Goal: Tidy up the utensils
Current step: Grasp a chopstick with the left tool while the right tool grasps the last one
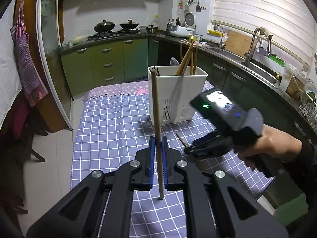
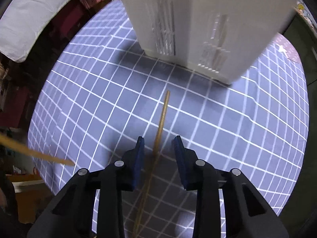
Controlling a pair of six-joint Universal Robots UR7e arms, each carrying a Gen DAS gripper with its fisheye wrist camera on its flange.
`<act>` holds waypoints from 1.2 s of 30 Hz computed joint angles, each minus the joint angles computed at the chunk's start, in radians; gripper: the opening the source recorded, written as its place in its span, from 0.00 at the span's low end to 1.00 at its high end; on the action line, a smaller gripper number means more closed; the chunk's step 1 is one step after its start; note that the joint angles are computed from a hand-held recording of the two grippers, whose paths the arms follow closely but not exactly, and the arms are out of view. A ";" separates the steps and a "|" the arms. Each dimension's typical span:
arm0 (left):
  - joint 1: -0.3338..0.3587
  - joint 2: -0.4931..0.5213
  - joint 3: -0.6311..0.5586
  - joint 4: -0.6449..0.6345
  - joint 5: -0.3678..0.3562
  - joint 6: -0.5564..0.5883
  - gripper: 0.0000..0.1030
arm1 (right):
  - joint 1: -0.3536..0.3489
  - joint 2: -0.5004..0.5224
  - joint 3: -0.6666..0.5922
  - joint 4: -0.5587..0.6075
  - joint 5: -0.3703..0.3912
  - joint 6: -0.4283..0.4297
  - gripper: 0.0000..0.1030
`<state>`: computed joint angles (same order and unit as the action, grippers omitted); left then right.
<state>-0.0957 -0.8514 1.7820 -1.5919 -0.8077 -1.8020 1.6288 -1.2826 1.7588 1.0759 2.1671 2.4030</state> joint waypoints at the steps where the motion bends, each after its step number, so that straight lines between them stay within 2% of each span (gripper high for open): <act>1: -0.001 -0.001 0.000 0.000 0.000 0.003 0.07 | 0.009 0.003 0.004 -0.010 0.012 0.000 0.26; 6: -0.001 -0.008 0.010 -0.017 0.001 0.022 0.07 | 0.042 0.026 0.013 -0.030 0.064 0.024 0.14; 7: -0.001 -0.008 0.011 -0.022 0.001 0.026 0.07 | 0.042 0.033 0.005 -0.019 0.064 0.038 0.08; 9: -0.001 -0.008 0.011 -0.025 0.001 0.032 0.07 | 0.033 0.042 -0.012 0.000 0.052 0.061 0.07; 13: -0.001 -0.007 0.009 -0.022 0.000 0.035 0.07 | 0.016 0.011 -0.003 -0.020 0.019 0.030 0.06; 18: 0.001 -0.005 0.006 -0.028 -0.006 0.040 0.06 | 0.001 -0.102 -0.047 0.034 -0.127 -0.010 0.06; 22: -0.002 0.000 0.000 -0.018 -0.008 0.035 0.07 | -0.023 -0.265 -0.091 0.053 -0.290 -0.091 0.06; 26: -0.005 -0.001 0.001 -0.007 -0.009 0.026 0.07 | -0.104 -0.420 -0.099 0.064 -0.429 -0.174 0.06; 28: -0.008 -0.002 0.001 -0.003 -0.009 0.022 0.07 | -0.186 -0.494 -0.095 0.083 -0.517 -0.232 0.06; 31: -0.012 0.003 -0.004 0.013 -0.008 0.017 0.07 | -0.284 -0.578 -0.063 0.084 -0.606 -0.313 0.06; 36: -0.013 0.008 -0.010 0.020 -0.007 0.019 0.07 | -0.360 -0.626 -0.052 0.108 -0.666 -0.378 0.06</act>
